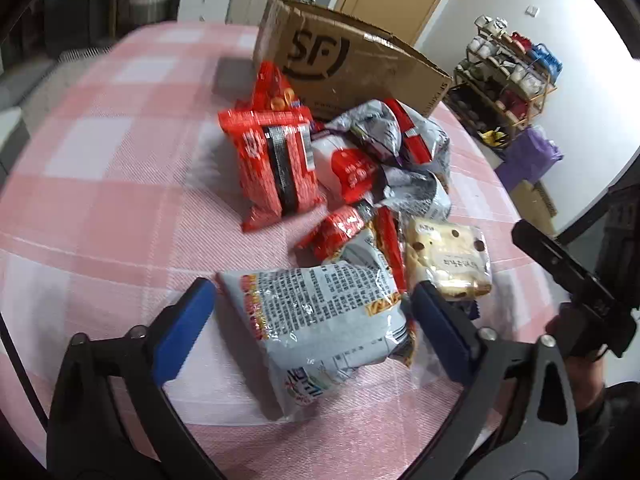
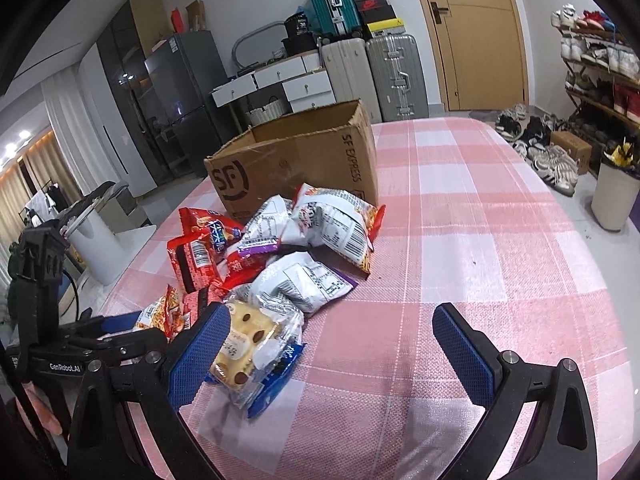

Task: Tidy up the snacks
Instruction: 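Grasp the silver-white chip bag with the left gripper while right gripper grasps cream cake pack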

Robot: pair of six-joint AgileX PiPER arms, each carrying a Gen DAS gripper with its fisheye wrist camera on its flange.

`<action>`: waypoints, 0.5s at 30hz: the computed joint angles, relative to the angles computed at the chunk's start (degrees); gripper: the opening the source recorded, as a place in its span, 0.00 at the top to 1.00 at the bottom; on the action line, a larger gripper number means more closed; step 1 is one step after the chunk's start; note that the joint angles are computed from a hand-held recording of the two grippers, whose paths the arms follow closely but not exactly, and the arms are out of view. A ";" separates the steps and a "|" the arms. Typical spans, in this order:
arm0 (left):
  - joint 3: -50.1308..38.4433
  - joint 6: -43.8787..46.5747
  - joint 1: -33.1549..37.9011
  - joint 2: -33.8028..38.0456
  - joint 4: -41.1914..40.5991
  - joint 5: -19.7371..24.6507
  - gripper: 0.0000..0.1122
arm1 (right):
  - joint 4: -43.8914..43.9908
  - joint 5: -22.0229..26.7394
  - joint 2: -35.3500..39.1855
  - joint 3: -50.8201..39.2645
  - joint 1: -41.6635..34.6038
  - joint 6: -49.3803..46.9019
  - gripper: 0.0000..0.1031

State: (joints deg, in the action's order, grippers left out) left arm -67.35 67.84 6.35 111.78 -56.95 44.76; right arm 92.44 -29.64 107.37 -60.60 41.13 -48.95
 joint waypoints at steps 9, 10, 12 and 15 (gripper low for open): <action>-0.84 3.17 -2.79 3.82 -5.72 2.40 0.47 | 0.87 0.49 0.50 -0.41 0.29 -0.47 0.00; -1.01 3.10 -3.36 4.03 -5.88 2.01 0.47 | 1.46 0.22 0.52 -0.58 0.57 -1.07 0.00; -0.24 2.88 -2.73 3.22 -6.14 2.89 0.47 | 2.45 -0.07 0.64 -1.05 0.94 -2.20 0.00; -0.43 1.47 -1.92 2.34 -5.31 3.71 0.47 | 4.03 -0.41 0.56 -1.56 1.67 -3.78 0.00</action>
State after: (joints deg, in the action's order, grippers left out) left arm -67.78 69.30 4.43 114.12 -62.26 48.47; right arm 96.47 -30.05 107.93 -62.16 42.79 -52.73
